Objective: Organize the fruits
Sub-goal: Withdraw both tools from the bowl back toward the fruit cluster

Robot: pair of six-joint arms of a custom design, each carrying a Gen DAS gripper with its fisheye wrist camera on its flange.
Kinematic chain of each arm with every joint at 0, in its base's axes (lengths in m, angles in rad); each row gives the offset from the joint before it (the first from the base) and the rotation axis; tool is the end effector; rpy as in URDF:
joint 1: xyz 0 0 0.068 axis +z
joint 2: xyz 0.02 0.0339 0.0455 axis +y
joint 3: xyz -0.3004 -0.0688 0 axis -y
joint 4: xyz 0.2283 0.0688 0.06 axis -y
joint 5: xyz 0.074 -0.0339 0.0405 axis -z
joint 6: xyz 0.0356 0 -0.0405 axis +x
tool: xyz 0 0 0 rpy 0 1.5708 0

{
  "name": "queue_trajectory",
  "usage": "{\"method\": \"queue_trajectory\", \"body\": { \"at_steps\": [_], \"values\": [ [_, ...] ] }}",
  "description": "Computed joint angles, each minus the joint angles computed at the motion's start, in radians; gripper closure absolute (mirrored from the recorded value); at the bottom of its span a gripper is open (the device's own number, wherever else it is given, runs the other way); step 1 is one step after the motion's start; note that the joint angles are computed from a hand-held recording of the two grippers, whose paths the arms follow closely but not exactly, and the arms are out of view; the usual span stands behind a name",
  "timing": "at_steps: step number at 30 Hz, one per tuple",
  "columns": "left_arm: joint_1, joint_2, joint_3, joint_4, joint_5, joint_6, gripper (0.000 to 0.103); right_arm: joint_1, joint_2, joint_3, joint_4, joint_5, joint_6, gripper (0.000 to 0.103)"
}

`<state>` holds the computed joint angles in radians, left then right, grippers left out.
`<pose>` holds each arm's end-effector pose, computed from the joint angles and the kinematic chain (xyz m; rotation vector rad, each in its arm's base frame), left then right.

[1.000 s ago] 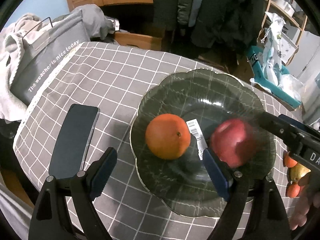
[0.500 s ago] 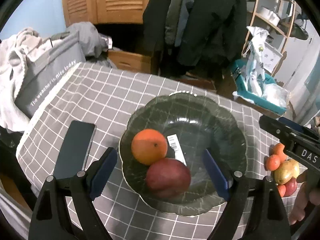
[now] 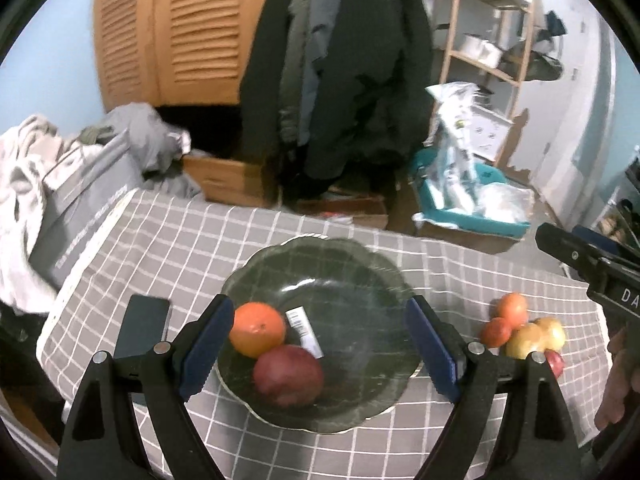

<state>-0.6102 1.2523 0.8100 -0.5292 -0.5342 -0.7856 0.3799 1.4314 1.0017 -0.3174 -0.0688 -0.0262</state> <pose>0.1882 -0.1095 0.2689 -0.4043 2.3266 0.0262 0.2695 0.1102 0.2960 -0.5041 2.2746 0.2579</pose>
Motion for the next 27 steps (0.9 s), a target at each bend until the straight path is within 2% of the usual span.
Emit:
{"method": "queue_trajectory", "body": {
  "at_steps": [6, 12, 27],
  "values": [
    [-0.072, -0.013, 0.052, -0.009, -0.028, 0.005, 0.014, -0.053, -0.119, -0.026, -0.025, -0.017, -0.03, 0.019],
    [-0.126, -0.002, 0.116, -0.029, -0.042, 0.005, 0.014, -0.126, -0.222, -0.044, -0.053, -0.046, -0.061, 0.014],
    [-0.243, 0.105, 0.262, -0.059, -0.087, 0.002, 0.014, -0.43, -0.341, -0.034, -0.158, -0.229, -0.18, 0.014]
  ]
}}
